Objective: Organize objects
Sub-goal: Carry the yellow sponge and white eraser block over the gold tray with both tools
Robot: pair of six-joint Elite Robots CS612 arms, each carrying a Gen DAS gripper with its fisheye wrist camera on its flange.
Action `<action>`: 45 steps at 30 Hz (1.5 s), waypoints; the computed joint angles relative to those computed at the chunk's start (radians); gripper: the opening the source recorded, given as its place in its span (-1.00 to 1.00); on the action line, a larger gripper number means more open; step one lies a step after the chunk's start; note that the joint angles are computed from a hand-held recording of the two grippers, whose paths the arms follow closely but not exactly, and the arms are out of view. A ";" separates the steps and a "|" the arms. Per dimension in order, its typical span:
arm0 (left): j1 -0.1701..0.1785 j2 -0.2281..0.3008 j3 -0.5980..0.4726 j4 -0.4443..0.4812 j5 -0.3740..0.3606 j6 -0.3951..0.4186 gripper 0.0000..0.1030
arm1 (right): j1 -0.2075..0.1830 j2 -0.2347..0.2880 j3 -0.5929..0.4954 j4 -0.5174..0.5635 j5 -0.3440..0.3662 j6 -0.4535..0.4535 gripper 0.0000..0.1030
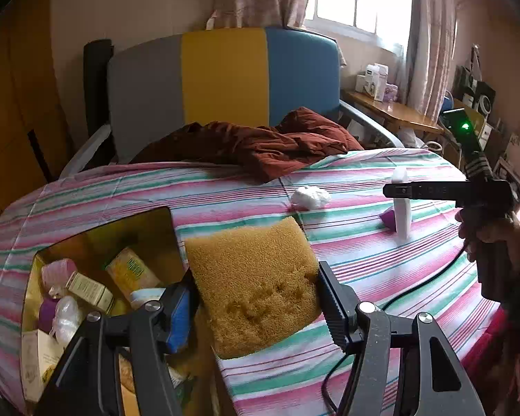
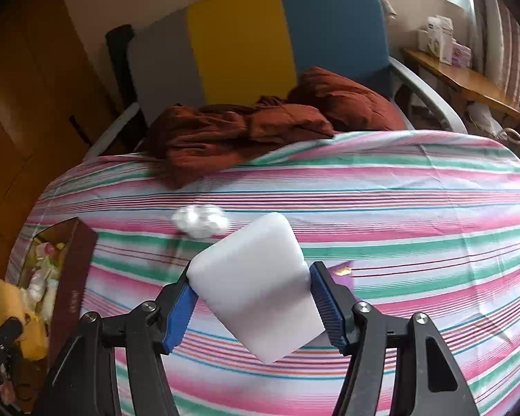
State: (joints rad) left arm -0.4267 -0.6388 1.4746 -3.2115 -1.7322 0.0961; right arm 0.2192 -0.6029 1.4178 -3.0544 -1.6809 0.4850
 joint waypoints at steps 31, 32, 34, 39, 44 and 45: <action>0.152 -0.016 0.077 -0.070 0.030 -0.173 0.24 | 0.160 0.104 -0.244 0.006 0.260 -0.016 0.24; 0.159 -0.016 0.080 -0.074 0.036 -0.183 0.24 | 0.163 0.110 -0.258 0.014 0.268 -0.021 0.24; 0.174 -0.015 0.081 -0.075 0.041 -0.206 0.24 | 0.171 0.123 -0.289 0.041 0.275 -0.031 0.24; 0.196 -0.007 0.077 -0.067 0.056 -0.247 0.24 | 0.180 0.153 -0.362 0.107 0.284 -0.029 0.24; 0.195 -0.003 0.070 -0.073 0.049 -0.236 0.25 | 0.187 0.174 -0.412 0.157 0.292 -0.033 0.24; 0.192 -0.002 0.068 -0.075 0.054 -0.231 0.25 | 0.187 0.175 -0.417 0.160 0.292 -0.029 0.24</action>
